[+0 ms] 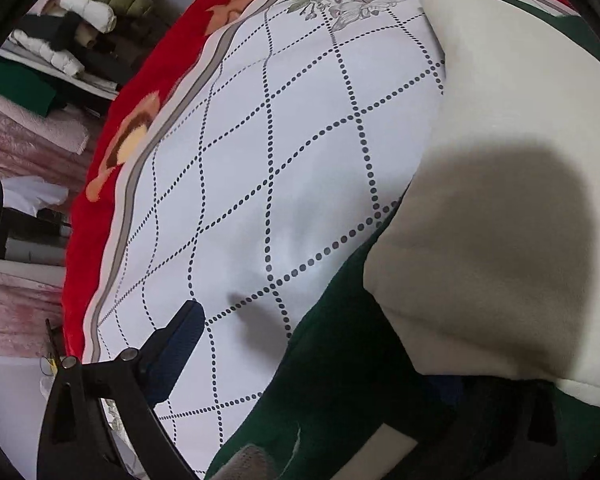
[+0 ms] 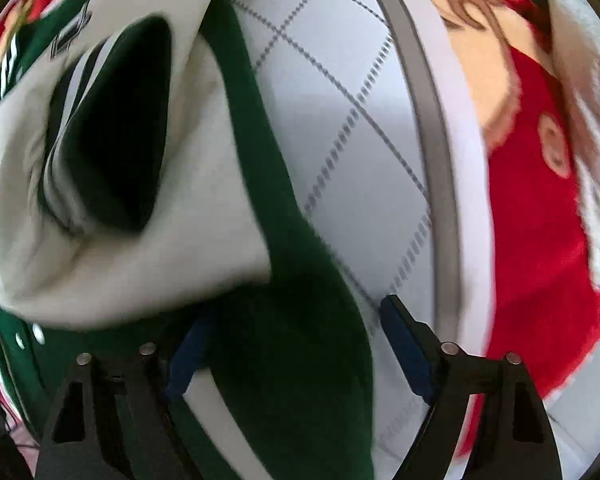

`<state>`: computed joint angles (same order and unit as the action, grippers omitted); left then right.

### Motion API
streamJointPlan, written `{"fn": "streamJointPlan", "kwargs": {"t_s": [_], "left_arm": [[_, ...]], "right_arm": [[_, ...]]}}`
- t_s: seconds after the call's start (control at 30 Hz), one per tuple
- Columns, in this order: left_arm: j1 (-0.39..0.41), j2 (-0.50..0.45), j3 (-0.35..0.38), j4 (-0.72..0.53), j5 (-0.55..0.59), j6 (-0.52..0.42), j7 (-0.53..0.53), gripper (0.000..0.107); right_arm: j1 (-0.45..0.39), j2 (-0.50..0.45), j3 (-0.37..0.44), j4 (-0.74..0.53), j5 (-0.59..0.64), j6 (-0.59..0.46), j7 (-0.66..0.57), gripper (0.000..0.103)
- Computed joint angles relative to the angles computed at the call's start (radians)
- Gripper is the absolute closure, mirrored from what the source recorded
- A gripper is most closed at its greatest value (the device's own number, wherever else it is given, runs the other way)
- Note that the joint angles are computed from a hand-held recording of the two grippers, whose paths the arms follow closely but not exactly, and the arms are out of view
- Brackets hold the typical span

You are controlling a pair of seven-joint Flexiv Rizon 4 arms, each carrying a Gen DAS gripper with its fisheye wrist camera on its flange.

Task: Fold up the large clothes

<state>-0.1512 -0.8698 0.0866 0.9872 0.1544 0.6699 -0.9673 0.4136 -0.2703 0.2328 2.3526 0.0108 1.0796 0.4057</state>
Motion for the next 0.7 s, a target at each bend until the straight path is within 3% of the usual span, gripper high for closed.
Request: {"fn": "streamJointPlan", "kwargs": {"t_s": [0.1, 0.17, 0.33, 0.43, 0.53, 0.63, 0.7], "left_arm": [[0.007, -0.006, -0.006, -0.016, -0.015, -0.012, -0.007, 0.004], [0.007, -0.016, -0.003, -0.032, -0.017, -0.01, -0.022, 0.004], [0.011, -0.084, 0.017, -0.167, -0.024, -0.057, -0.095, 0.004], [0.009, -0.116, 0.018, -0.231, -0.018, -0.071, -0.118, 0.004], [0.003, -0.12, 0.018, -0.23, -0.002, -0.051, -0.124, 0.004], [0.007, -0.115, 0.012, -0.215, -0.004, -0.036, -0.129, 0.004], [0.014, -0.115, 0.001, -0.217, -0.02, -0.049, -0.125, 0.004]], "right_arm": [[0.007, -0.004, -0.071, -0.008, -0.141, 0.0, 0.021, 0.048], [-0.02, -0.027, -0.081, -0.063, -0.164, -0.03, -0.034, 0.057], [-0.053, -0.07, -0.122, -0.134, -0.233, 0.029, -0.12, 0.057], [-0.046, -0.046, -0.132, -0.14, -0.266, -0.023, -0.11, 0.057], [-0.018, 0.005, -0.131, -0.09, -0.296, -0.086, 0.031, 0.062], [0.029, 0.062, -0.168, 0.061, -0.434, 0.039, 0.415, 0.066], [0.037, 0.085, -0.166, 0.098, -0.494, 0.033, 0.577, 0.066]]}}
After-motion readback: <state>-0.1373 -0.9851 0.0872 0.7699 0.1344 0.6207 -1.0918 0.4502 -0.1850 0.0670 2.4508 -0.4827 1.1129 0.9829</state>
